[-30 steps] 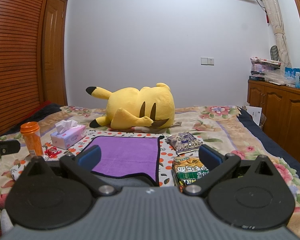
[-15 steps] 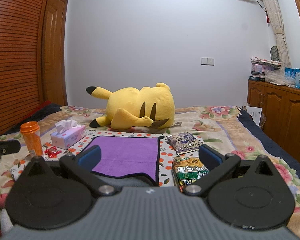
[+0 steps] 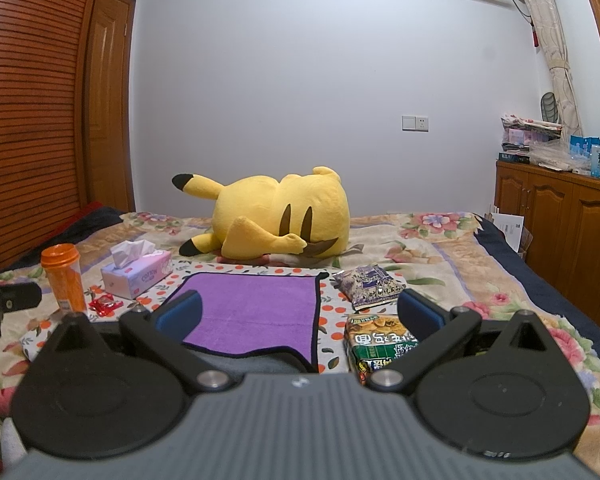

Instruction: Fold towel

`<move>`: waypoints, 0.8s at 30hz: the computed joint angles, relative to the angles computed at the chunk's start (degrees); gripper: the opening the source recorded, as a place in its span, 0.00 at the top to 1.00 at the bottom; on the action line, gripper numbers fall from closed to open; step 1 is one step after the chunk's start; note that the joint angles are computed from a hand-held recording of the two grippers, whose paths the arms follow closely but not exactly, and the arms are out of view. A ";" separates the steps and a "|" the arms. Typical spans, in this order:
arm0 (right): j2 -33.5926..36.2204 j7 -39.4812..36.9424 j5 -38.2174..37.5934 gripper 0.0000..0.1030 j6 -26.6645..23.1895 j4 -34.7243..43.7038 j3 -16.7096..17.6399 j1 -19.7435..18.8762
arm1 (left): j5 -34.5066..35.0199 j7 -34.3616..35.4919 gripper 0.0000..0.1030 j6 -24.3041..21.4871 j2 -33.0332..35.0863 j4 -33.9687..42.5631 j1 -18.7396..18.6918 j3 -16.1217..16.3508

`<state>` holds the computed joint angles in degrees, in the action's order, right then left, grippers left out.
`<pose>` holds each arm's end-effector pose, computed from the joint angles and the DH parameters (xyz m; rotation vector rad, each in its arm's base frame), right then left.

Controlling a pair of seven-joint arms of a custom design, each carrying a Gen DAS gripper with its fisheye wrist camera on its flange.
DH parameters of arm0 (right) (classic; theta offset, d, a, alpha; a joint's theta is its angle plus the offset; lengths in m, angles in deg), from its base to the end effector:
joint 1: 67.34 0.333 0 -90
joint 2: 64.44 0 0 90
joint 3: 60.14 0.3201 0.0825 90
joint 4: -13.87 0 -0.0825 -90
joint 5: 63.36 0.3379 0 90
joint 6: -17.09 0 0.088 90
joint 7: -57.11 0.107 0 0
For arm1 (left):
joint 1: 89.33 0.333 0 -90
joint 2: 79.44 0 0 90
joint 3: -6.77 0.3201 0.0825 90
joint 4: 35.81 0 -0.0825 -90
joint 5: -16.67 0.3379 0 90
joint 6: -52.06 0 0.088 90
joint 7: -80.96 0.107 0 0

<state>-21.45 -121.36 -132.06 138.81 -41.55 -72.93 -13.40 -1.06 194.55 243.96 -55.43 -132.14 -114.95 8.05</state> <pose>0.5442 0.5163 0.5214 -1.1999 1.6315 -1.2344 0.6188 -0.2472 0.5379 -1.0709 1.7989 -1.1662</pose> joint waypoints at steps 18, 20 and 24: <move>0.52 -0.84 1.05 0.00 -0.13 0.60 1.15 -0.96 | 1.26 -0.69 0.00 -2.69 0.22 0.59 -0.93 1.75; 1.57 -2.77 2.72 0.00 -0.12 2.67 1.18 -1.41 | 2.14 -1.61 0.00 -4.15 0.52 1.24 -1.68 2.93; 2.11 -4.69 4.66 0.00 0.79 3.17 0.86 -1.80 | 5.09 -4.23 0.00 -7.31 1.37 2.88 -2.14 4.31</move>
<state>-19.33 -126.05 -127.40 139.60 -38.38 -72.07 -15.20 4.02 190.32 236.65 -54.06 -129.26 -117.09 12.36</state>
